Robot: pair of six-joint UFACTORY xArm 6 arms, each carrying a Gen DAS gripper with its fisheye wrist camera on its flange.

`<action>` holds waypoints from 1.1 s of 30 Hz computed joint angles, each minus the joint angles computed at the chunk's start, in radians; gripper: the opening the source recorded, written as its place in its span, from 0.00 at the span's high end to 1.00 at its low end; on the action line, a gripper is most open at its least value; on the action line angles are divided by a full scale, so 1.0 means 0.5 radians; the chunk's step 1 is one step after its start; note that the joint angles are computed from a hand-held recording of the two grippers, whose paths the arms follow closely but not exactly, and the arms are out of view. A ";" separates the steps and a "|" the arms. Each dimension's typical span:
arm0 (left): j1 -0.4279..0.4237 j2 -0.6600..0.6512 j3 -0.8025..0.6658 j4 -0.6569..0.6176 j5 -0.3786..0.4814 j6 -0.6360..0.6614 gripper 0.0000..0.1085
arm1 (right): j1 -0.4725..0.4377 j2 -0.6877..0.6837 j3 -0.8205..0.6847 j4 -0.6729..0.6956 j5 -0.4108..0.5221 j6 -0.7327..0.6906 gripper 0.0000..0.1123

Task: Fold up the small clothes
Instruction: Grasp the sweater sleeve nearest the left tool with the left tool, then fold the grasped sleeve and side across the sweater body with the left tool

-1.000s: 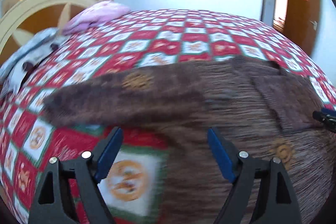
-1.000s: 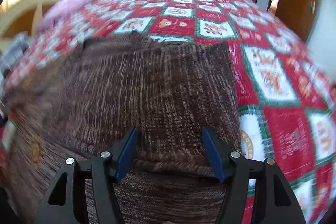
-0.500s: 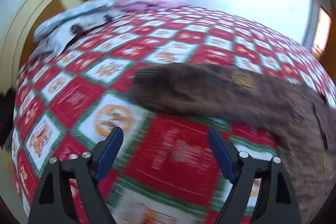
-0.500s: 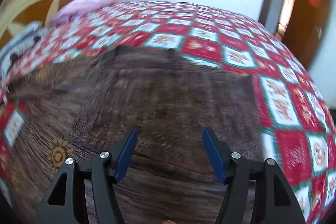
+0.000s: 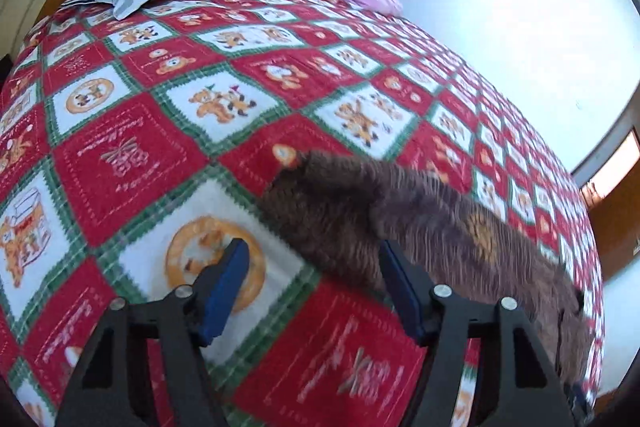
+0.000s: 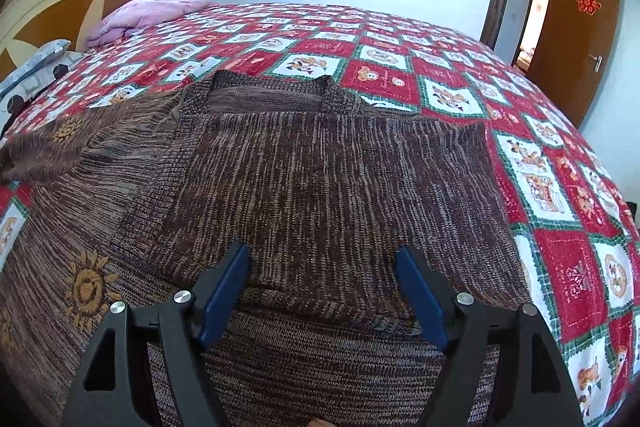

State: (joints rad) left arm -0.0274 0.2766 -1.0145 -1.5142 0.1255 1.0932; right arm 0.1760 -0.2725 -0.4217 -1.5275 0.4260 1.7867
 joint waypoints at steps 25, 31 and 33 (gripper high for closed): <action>-0.154 -0.402 -0.007 0.035 0.439 -0.127 0.93 | 0.029 -0.028 0.021 -0.125 0.052 0.166 0.31; -0.474 -0.519 -0.012 -0.070 0.432 0.055 0.93 | -0.105 -0.065 0.049 -0.298 -0.126 0.372 0.31; -0.600 -0.522 -0.014 -0.108 0.386 0.143 0.93 | -0.214 -0.073 0.049 -0.491 -0.274 0.591 0.31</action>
